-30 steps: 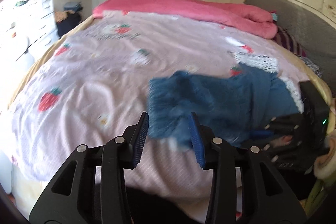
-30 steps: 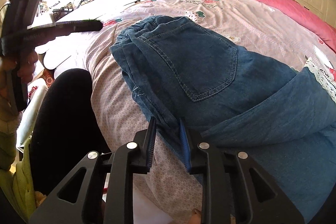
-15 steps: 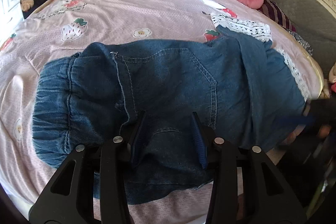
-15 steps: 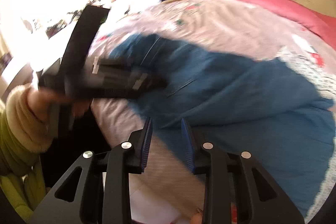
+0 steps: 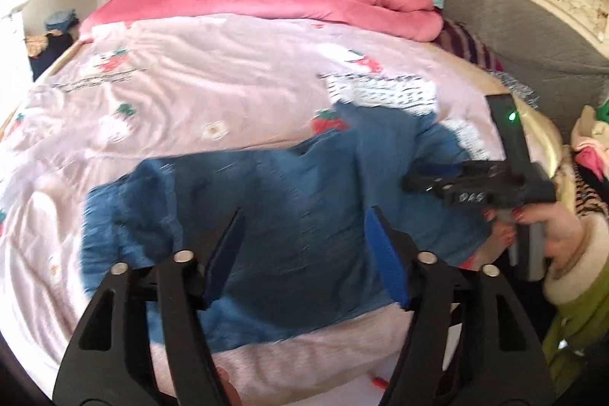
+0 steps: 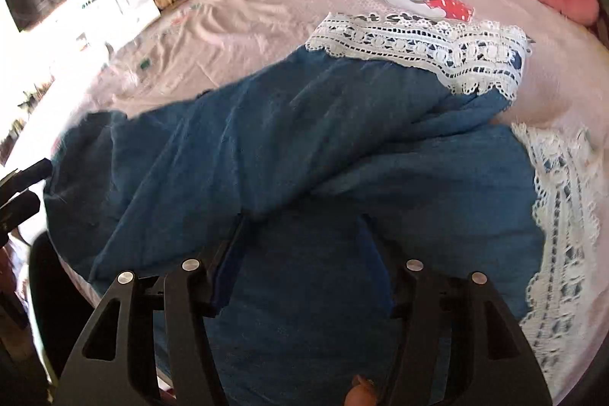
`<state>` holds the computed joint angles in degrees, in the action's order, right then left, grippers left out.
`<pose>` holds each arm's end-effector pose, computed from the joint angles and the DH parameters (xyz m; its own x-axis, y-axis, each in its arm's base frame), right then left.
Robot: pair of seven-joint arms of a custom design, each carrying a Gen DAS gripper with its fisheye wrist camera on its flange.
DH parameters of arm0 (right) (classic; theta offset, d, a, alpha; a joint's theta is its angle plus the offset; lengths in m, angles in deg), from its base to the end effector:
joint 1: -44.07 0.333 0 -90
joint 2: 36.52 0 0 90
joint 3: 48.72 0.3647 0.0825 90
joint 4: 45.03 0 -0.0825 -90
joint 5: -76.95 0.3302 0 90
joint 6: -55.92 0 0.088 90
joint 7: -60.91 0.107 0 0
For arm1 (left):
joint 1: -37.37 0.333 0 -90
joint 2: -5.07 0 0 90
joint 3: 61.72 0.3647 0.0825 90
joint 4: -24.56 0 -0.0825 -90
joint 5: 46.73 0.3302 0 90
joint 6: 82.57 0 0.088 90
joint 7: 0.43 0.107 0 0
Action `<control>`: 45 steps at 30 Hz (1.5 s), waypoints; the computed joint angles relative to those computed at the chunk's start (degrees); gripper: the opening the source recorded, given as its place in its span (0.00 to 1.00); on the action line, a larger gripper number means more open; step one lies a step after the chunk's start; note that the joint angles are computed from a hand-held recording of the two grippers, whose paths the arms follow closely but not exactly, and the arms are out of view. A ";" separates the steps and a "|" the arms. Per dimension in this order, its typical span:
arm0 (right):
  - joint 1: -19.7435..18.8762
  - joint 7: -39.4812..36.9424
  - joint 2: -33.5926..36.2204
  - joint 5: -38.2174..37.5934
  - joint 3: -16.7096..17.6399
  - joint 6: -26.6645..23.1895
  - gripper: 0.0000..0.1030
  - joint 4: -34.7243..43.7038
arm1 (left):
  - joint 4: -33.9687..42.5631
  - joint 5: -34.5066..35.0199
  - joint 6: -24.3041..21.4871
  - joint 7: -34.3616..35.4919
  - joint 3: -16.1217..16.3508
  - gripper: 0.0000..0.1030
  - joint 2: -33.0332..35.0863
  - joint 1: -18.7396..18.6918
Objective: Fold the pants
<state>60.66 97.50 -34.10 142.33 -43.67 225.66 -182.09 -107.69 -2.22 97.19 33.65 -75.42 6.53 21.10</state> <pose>0.4643 0.1178 0.4227 0.2921 -0.9230 -0.2505 -0.8265 -0.1118 -0.5517 0.4100 -0.3061 0.4986 -0.3687 -0.9179 0.1466 -0.6888 0.1638 -0.7062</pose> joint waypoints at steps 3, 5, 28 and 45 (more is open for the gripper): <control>-0.31 -3.70 -2.07 4.12 -0.27 -0.51 0.57 -0.19 | 2.98 -6.24 -1.18 6.59 -2.23 0.65 3.11 -0.22; -0.70 -6.06 -3.63 6.79 -0.95 -1.19 0.58 0.03 | 5.02 -12.69 -1.02 13.36 -5.62 0.66 5.78 1.26; 1.72 34.70 31.13 -53.61 -10.35 -31.31 0.57 54.60 | 10.48 -21.77 2.68 24.72 -23.27 0.33 21.14 14.56; -12.49 11.59 4.22 -18.04 -2.17 -14.54 0.08 21.88 | 9.12 -16.94 4.72 21.36 -30.34 0.12 22.27 21.76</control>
<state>48.17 109.09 -29.88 124.29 -45.84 211.12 -160.21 -98.57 -19.16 101.91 55.01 -105.76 28.80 42.87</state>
